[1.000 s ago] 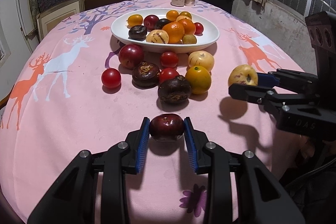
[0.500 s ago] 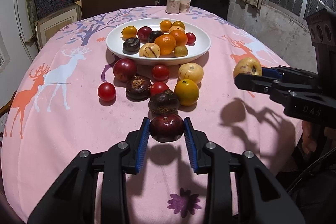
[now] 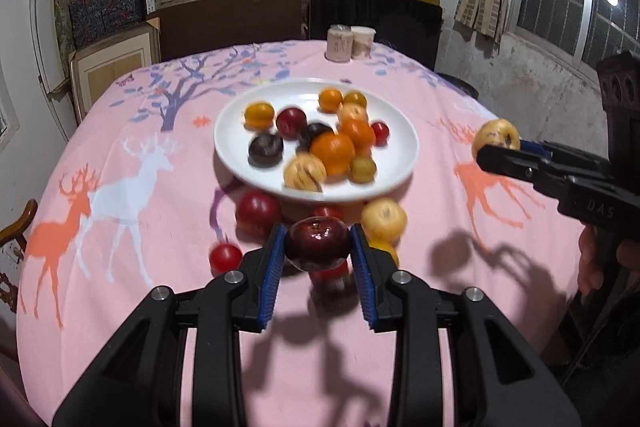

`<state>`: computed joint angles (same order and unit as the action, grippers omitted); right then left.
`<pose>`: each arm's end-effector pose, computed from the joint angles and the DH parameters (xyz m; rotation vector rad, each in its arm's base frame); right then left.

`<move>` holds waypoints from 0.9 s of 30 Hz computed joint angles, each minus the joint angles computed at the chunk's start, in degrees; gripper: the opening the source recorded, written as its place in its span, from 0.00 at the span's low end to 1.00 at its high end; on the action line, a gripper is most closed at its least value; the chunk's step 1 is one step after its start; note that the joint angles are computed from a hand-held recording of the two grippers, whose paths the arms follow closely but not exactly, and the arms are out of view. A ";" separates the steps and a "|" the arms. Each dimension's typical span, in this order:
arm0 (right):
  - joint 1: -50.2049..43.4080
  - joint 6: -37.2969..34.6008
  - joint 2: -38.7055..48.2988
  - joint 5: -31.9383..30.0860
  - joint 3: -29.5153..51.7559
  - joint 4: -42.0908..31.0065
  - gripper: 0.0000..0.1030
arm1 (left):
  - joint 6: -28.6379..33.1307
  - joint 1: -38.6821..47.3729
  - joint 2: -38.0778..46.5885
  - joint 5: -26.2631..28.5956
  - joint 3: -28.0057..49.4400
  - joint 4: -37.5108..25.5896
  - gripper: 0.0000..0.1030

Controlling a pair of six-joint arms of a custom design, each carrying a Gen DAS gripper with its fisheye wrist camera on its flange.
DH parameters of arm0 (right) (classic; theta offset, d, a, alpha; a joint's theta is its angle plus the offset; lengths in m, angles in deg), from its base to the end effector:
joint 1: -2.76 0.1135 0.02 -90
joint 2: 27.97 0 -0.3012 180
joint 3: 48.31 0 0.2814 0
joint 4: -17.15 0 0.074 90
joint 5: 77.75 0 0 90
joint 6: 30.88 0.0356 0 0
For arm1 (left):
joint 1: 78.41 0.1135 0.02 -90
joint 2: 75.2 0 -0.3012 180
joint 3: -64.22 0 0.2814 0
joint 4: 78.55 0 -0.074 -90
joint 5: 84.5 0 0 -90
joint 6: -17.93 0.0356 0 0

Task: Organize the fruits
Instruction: 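Carry the plum and yellow fruit over the white plate and open both grippers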

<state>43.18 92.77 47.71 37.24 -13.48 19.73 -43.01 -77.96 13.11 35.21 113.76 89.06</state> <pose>0.1938 0.1453 0.1555 0.1044 2.1751 0.2492 0.2964 -0.0153 0.1566 0.7889 2.2098 -0.3895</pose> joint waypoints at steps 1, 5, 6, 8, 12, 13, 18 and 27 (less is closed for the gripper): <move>-1.67 -1.16 0.33 -1.11 0.89 -0.08 0.40 | -1.22 -1.08 1.00 -0.78 1.82 0.41 0.31; -9.24 -6.03 5.09 -7.46 6.45 0.25 0.40 | -4.67 -5.24 6.18 -4.06 8.85 0.88 0.32; -10.88 -6.99 6.91 -8.83 8.17 0.21 0.40 | -5.36 -6.36 8.10 -5.07 10.94 0.75 0.32; -13.49 -8.55 10.52 -11.54 11.56 0.07 0.40 | -6.18 -8.06 11.39 -6.96 14.20 0.69 0.32; -16.97 -11.30 19.10 -14.17 18.98 -0.28 0.40 | -7.80 -10.21 18.34 -9.70 20.67 -0.08 0.32; -17.66 -12.00 21.29 -14.69 20.85 -0.40 0.40 | -8.25 -10.43 20.03 -9.89 22.28 -0.52 0.32; -20.02 -13.90 27.44 -18.34 25.91 0.60 0.55 | -10.48 -10.26 24.19 -10.18 25.88 -0.33 0.60; -16.03 -10.62 19.11 -12.78 12.99 7.45 0.57 | -4.95 -5.97 15.13 -5.36 14.81 2.41 0.67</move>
